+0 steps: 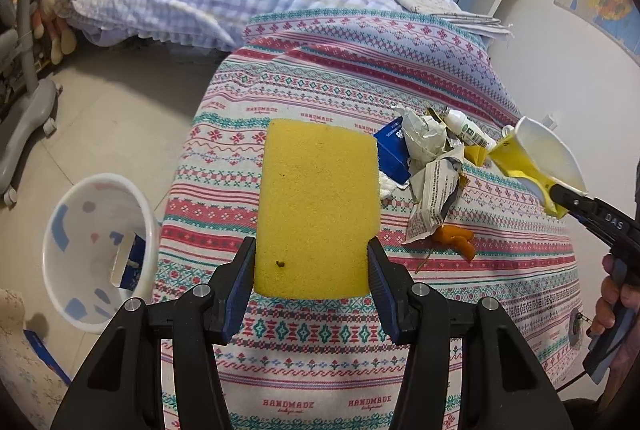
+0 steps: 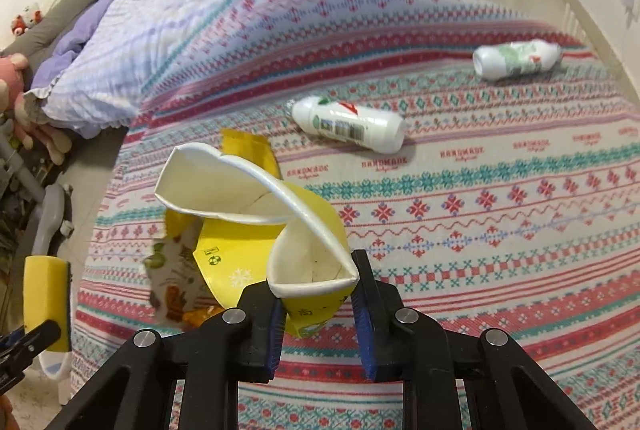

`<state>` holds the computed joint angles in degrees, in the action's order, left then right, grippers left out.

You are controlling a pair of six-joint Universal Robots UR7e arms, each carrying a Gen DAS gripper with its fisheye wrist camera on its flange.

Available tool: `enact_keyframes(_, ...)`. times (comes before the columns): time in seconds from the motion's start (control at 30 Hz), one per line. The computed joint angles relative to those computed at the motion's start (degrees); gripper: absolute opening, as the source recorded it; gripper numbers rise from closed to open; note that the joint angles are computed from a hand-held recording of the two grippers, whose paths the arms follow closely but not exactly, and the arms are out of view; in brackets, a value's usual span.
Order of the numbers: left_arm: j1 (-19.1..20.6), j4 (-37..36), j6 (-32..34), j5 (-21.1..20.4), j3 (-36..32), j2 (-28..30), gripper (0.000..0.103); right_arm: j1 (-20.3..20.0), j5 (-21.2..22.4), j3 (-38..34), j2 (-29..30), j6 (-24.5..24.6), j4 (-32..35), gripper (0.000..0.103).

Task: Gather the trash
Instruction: 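Drop the sponge into the wastebasket with the left tool while the right tool carries the cup over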

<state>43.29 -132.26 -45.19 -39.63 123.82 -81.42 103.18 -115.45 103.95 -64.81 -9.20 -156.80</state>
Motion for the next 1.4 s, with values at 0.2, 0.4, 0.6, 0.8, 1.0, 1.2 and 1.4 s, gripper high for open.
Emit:
enact_keyframes(0.2,-0.4,1.9,-1.6,1.0,1.1,-2.8,0.056,2.1,0.7,1.4,-1.3,-1.4,-1.0,0.026)
enact_keyframes(0.4,-0.3,4.6,-3.5,2.1,2.2,-6.3,0.056,4.1,2.0,1.4,-0.5,-1.7,-1.0,0.026)
enact_keyframes(0.6,0.2,9.5,-6.5,3.8,3.7,-11.0,0.056,6.0,3.2,0.6,2.1,-1.6,-0.5,0.026)
enact_keyframes(0.8,1.3,16.2,-10.9,5.4,4.9,-16.5,0.056,8.1,4.3,-0.6,5.5,-1.7,-0.3,0.026)
enact_keyframes(1.0,3.7,22.2,-13.9,7.1,5.7,-21.7,0.056,9.7,5.0,-1.7,8.9,-1.9,0.6,0.026)
enact_keyframes(1.2,6.9,24.1,-13.6,7.6,6.2,-23.9,0.056,11.1,5.7,-3.0,12.4,-1.5,1.7,0.026)
enact_keyframes(1.4,10.7,22.0,-11.1,7.2,6.6,-23.8,0.056,12.3,6.3,-4.5,15.7,-0.8,2.7,0.026)
